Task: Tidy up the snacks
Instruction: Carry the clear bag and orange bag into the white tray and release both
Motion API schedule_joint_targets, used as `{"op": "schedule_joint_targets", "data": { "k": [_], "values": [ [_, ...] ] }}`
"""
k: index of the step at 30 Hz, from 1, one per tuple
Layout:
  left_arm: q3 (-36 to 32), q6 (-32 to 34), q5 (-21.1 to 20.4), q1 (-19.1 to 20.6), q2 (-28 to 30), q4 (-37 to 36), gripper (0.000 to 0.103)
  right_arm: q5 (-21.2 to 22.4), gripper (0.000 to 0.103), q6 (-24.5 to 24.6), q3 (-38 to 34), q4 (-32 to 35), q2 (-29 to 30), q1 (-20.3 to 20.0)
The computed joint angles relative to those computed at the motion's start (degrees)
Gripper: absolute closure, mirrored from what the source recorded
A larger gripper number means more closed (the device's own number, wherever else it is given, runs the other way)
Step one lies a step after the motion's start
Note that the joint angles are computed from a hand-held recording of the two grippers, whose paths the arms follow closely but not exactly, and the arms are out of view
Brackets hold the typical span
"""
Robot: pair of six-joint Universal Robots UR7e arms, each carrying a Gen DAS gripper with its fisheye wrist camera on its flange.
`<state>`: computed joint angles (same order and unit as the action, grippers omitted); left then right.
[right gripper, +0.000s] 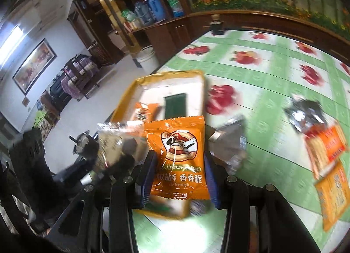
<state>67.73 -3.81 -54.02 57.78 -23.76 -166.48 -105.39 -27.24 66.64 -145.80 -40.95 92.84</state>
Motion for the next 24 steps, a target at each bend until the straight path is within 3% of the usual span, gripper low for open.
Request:
{"op": "schedule_joint_targets", "data": {
  "k": [11, 16, 20, 24],
  "values": [
    [0.8, -2.1, -1.1, 1.8, -0.4, 0.4, 0.055, -7.1, 0.060, 2.0, -15.4, 5.1, 12.7, 1.9],
    [0.7, -1.2, -1.0, 1.7, -0.2, 0.0, 0.055, -7.9, 0.059, 1.7, -17.0, 5.6, 14.4, 1.7],
    [0.7, -0.8, -1.4, 1.7, -0.2, -0.6, 0.055, -7.0, 0.053, 0.5, -17.2, 5.5, 14.6, 1.6],
    [0.7, -1.0, -1.9, 1.6, -0.4, -0.7, 0.055, -5.0, 0.053, -0.2, -15.5, 4.8, 13.1, 1.3]
  ]
}}
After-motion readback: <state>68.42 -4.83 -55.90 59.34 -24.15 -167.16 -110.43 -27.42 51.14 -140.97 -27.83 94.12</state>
